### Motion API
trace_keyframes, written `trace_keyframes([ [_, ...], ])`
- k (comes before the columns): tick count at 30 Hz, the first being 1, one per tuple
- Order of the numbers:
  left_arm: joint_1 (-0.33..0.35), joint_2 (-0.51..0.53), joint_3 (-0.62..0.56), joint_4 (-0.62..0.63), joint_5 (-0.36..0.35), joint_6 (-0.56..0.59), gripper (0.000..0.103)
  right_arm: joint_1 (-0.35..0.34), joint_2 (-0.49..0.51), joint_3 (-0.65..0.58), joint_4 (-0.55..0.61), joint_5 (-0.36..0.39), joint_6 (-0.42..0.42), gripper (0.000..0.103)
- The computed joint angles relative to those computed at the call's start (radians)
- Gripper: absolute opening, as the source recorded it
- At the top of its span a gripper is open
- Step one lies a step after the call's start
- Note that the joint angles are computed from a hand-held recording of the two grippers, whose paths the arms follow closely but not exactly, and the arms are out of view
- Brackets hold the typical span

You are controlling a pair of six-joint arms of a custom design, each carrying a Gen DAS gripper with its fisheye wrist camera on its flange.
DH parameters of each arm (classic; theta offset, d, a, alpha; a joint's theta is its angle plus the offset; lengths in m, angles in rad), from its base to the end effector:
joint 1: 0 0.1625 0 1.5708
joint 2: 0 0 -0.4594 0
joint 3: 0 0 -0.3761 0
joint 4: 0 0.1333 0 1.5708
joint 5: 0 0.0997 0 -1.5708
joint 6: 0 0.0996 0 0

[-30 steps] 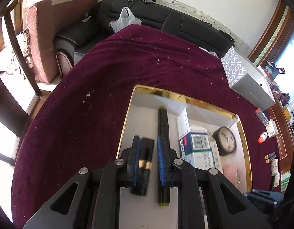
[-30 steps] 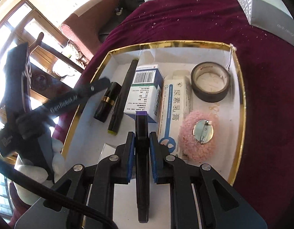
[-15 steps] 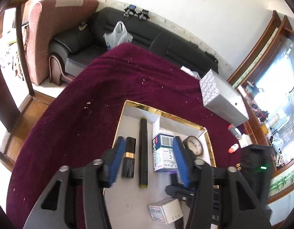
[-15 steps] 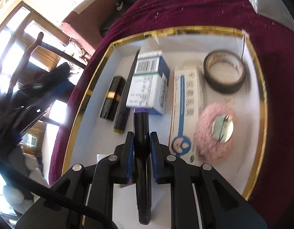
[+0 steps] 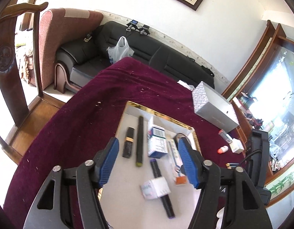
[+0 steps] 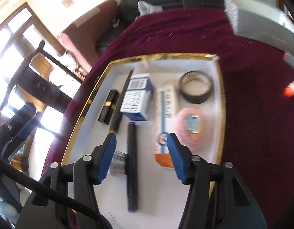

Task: Organize objects
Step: 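Grasp the white pill bottle with the right gripper while the left grasps the pink-capped black marker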

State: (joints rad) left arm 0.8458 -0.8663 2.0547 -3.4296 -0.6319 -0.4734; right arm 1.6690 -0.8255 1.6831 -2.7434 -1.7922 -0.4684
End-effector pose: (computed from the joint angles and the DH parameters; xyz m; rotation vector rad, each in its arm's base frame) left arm -0.2065 -0.5553 0.1794 -0.1181 2.4042 -1.3600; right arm 0.1778 -0.6683 0.1542 0.7463 -2.7431 0.3856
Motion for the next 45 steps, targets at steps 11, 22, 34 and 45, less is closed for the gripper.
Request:
trace_keyframes([
  [11, -0.09, 0.133, -0.087, 0.06, -0.094, 0.06, 0.06, -0.11, -0.208, 0.222, -0.396, -0.012, -0.107, 0.059],
  [22, -0.124, 0.324, -0.311, 0.334, -0.249, 0.084, 0.06, -0.316, -0.372, 0.111, -0.34, 0.007, 0.021, 0.103],
  [34, -0.13, 0.416, -0.478, 0.521, -0.294, 0.09, 0.059, -0.371, -0.286, -0.034, -0.168, -0.092, 0.07, 0.075],
  [45, -0.136, 0.555, -0.707, 0.631, -0.289, 0.269, 0.059, -0.411, -0.277, -0.067, -0.087, -0.074, 0.127, 0.031],
])
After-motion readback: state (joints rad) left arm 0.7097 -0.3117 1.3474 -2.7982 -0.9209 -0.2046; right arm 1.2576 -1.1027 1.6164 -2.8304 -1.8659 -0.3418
